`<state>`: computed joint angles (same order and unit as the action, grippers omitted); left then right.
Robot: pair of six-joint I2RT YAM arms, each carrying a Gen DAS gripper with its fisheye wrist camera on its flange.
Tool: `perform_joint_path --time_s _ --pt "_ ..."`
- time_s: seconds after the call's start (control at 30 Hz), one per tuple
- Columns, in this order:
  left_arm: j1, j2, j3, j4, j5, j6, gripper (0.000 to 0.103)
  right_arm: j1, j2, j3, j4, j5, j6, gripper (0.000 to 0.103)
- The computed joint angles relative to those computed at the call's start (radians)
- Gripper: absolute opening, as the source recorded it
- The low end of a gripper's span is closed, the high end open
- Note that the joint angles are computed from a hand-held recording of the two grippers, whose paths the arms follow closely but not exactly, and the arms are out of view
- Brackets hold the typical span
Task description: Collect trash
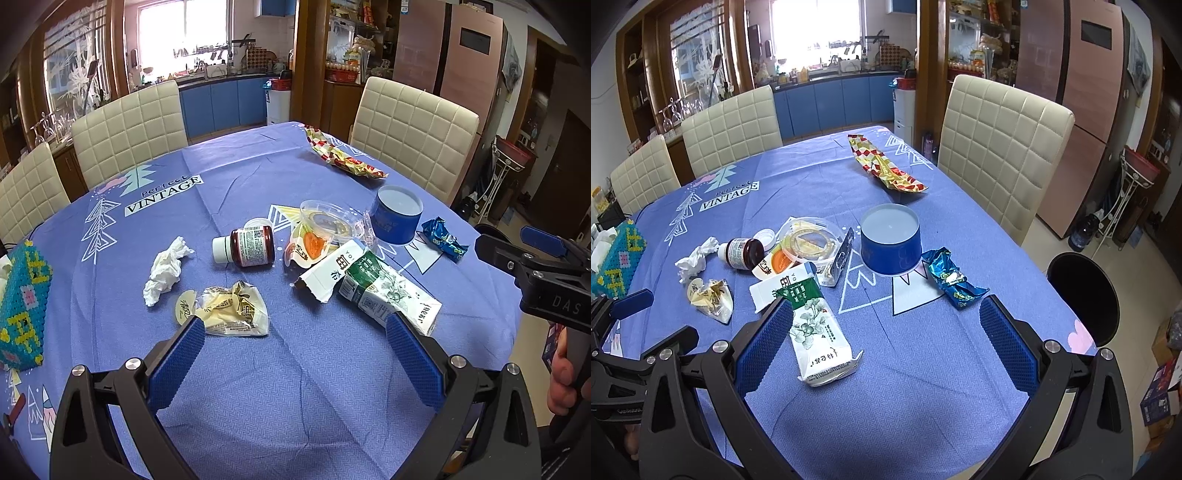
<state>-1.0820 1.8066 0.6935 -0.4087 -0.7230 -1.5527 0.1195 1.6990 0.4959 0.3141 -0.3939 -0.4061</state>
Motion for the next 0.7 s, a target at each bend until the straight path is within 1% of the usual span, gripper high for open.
perform_joint_path --time_s 0.7 --pt "0.001 -0.001 0.005 0.007 0.004 0.014 0.096 0.000 -0.009 -0.004 -0.003 0.001 -0.003 0.100"
